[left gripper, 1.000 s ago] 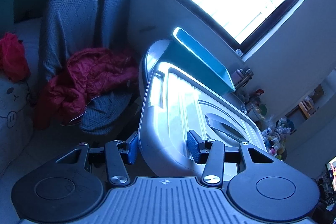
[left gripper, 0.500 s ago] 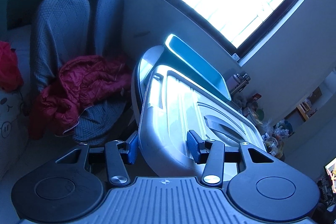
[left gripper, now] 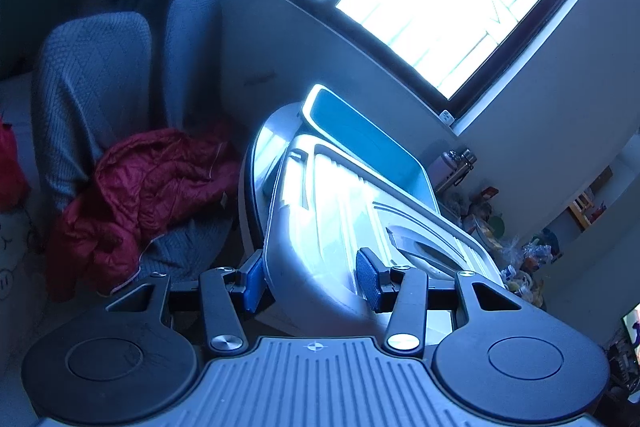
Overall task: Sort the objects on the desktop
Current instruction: 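Lower the white lid with both grippers onto the teal bin's rim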
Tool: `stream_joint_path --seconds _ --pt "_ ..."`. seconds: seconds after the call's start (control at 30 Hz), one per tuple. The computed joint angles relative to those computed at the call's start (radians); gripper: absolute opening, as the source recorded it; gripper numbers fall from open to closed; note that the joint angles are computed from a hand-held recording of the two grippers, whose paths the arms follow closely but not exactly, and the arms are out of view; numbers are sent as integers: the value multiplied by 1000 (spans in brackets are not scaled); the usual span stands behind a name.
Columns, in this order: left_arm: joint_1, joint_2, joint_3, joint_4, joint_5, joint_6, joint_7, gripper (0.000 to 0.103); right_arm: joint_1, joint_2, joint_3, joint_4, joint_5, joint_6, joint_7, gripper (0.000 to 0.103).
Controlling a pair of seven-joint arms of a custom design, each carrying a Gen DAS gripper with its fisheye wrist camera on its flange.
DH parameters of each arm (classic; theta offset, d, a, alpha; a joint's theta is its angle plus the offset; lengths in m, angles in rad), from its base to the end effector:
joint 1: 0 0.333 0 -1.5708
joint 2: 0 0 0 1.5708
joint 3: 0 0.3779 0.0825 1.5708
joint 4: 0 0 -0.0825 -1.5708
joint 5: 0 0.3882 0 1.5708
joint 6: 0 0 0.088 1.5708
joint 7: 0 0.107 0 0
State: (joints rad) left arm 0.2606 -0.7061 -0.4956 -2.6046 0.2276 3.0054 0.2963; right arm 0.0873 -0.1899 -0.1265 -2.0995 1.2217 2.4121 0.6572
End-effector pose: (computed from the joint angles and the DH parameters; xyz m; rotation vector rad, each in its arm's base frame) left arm 0.3485 -0.1548 0.6143 -2.1478 0.9292 -1.2491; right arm 0.5331 -0.0212 0.6199 -1.5116 1.3662 -0.0993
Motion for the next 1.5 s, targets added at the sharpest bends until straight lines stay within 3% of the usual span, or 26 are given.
stream_joint_path --seconds 0.43,1.1,1.5 --pt "20 112 36 37 0 75 82 49 14 35 31 28 1 75 40 54" --pt "56 219 52 116 -15 106 163 49 25 102 55 106 18 126 67 54" --pt "154 320 -5 219 52 123 142 49 3 188 82 204 47 127 58 54"
